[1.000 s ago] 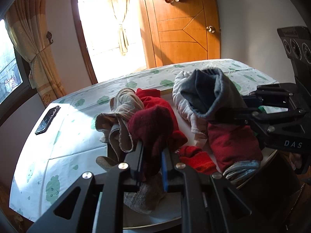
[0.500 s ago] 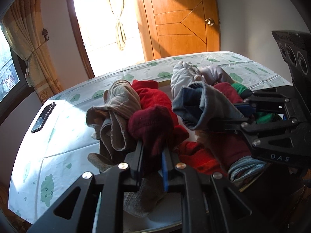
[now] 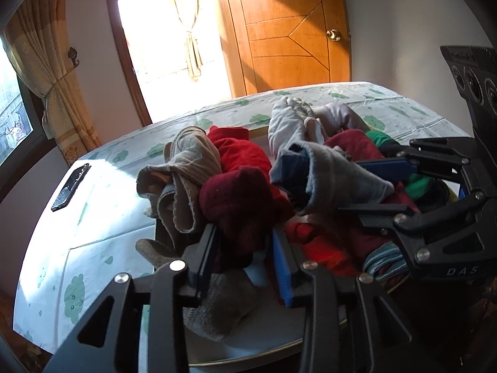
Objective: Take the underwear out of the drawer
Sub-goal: 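Lower both socks into the tray and open both grippers, then withdraw both open grippers up from the tray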
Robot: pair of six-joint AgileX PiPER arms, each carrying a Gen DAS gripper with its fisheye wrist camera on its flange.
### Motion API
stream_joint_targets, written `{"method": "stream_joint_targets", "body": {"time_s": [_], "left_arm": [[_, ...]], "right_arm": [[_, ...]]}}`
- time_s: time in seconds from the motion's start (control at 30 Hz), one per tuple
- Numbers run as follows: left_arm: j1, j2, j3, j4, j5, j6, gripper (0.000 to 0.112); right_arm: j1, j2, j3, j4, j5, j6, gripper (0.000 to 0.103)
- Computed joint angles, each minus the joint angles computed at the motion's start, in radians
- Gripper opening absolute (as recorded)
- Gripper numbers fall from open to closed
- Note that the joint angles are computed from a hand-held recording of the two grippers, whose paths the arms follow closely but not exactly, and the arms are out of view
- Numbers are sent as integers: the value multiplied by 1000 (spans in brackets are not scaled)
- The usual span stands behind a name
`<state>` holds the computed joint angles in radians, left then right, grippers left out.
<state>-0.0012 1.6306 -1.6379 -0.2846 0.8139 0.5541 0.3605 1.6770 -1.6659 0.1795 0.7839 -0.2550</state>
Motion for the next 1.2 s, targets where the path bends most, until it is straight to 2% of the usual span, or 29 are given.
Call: {"method": "stream_joint_targets", "body": {"time_s": [0.03, 0.07, 0.1, 0.33, 0.5, 0.67, 0.77, 0.9, 1.2], "left_arm": [[3, -12, 9, -8, -6, 2, 52], [9, -23, 18, -19, -12, 4, 64], [14, -38, 33, -34, -21, 9, 68], [49, -137, 120, -110, -43, 47, 74], [74, -250, 229, -210, -90, 104, 87], [88, -325, 292, -280, -91, 129, 90], [90, -359, 323, -293, -104, 136, 91], [96, -391, 361, -328, -122, 150, 97], [105, -410, 402, -361, -139, 173, 99]], "right_arm": [[3, -13, 15, -4, -12, 3, 55], [9, -28, 33, -19, -26, 17, 62], [11, -44, 52, -27, -44, 26, 64], [-8, -164, 175, -8, -110, 30, 68], [-14, -297, 296, -13, -168, 51, 73], [19, -451, 443, -105, -277, 152, 79], [37, -508, 500, -147, -312, 207, 79], [47, -542, 533, -166, -336, 243, 79], [47, -572, 568, -141, -367, 236, 80]]}}
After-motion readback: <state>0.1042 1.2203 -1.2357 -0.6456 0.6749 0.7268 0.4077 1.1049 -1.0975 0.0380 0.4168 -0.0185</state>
